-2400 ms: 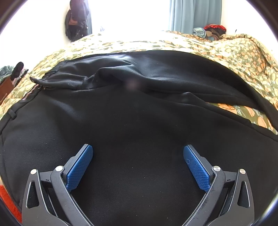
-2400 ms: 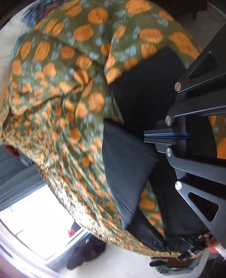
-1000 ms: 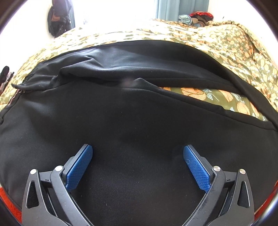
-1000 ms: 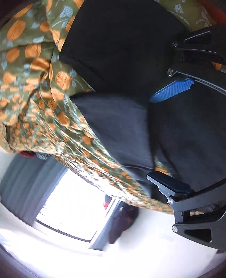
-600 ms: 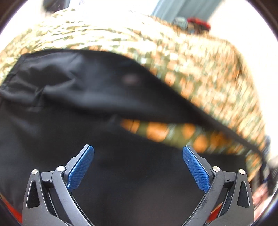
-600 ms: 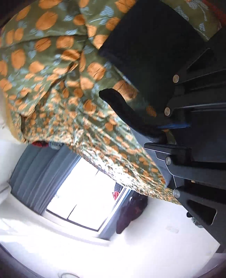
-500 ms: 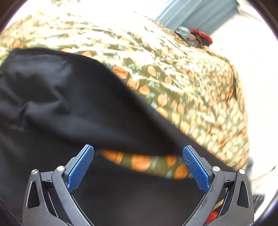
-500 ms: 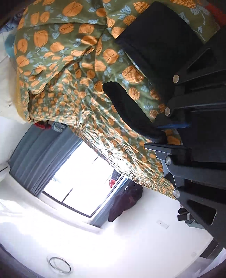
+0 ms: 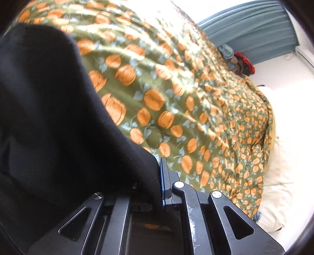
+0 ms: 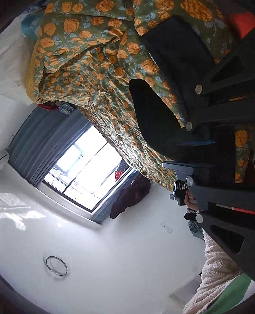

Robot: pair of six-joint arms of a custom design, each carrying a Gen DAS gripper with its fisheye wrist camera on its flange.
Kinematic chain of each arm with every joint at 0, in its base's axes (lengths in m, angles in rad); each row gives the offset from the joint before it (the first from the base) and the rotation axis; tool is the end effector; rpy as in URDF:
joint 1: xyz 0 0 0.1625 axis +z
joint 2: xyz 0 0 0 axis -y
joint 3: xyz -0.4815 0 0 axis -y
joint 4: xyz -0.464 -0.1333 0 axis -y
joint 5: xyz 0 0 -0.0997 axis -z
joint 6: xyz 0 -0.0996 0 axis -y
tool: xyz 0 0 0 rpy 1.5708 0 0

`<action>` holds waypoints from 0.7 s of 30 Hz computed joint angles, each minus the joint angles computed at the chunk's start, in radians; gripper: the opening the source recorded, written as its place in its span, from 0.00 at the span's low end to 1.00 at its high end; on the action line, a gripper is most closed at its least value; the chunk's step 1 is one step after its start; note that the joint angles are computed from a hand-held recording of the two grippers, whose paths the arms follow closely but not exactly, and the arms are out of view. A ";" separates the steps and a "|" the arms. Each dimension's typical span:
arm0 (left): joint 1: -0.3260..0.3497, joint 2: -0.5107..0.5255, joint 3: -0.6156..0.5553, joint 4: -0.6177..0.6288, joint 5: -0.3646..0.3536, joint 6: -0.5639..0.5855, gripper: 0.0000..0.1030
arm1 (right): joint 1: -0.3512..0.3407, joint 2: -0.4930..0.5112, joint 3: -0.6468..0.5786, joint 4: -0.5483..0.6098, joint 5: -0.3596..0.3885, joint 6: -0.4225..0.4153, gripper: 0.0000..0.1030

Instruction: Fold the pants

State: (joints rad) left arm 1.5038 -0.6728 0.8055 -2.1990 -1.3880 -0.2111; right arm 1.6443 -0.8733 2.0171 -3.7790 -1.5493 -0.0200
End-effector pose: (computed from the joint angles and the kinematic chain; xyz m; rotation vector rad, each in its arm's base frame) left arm 0.0861 -0.9787 0.3624 -0.2790 2.9208 -0.7721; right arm 0.1818 -0.6252 0.1481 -0.1416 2.6646 -1.5700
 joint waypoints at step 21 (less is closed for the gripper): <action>-0.028 -0.457 0.835 -0.285 0.148 0.174 0.07 | -0.044 0.004 -0.211 0.708 -0.609 0.058 0.13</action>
State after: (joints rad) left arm 1.4761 -1.1299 1.6407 -2.4841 -1.2399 -0.0375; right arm 1.6005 -0.8695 1.8057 -3.0715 -2.1587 0.0380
